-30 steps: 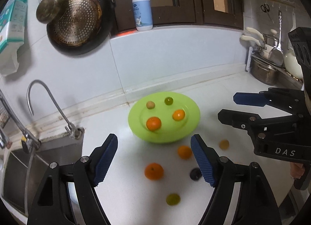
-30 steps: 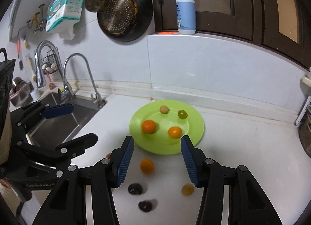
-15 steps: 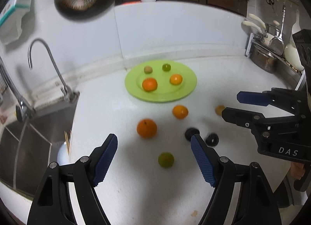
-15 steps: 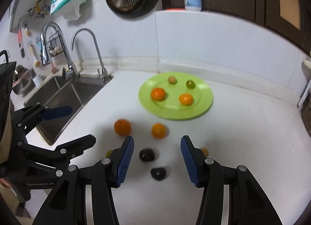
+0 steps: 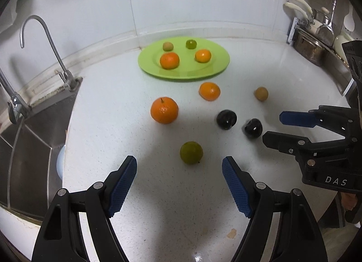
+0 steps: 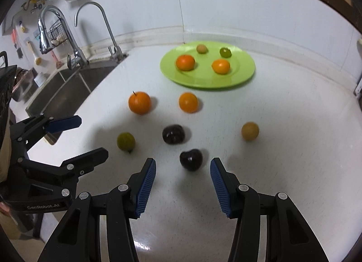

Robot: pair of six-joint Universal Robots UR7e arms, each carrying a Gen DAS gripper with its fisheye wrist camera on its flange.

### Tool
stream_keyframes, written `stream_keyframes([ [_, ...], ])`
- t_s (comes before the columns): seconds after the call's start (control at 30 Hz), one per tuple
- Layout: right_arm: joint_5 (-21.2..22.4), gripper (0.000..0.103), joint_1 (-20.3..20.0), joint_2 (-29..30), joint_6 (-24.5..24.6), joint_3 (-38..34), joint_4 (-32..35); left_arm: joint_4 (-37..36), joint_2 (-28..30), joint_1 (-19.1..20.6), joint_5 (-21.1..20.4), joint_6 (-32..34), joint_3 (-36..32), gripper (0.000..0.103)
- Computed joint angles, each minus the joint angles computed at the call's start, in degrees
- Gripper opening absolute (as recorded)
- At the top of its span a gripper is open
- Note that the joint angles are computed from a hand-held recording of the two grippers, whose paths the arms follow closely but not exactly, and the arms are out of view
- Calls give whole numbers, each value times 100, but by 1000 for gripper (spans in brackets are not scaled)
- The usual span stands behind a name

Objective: Organize fruits
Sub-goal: 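Withdraw both open tools toward the lime and plums, then grasp the green lime with the left tool while the right tool grasps a dark plum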

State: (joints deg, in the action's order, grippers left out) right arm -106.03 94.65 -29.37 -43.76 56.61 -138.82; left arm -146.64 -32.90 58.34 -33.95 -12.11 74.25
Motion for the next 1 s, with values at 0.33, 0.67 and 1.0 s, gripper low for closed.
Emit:
stream_keyframes([
  [0.33, -151, 51, -76, 184, 205, -256, 361, -194, 170, 124, -190, 298, -166, 71],
  [0.67, -31, 43, -89, 337, 248, -481, 464, 8, 238, 288, -659, 108, -423, 48],
  [1.0, -84, 30, -78, 480, 131, -662, 449, -40, 268, 351, -835, 208, -500, 27],
])
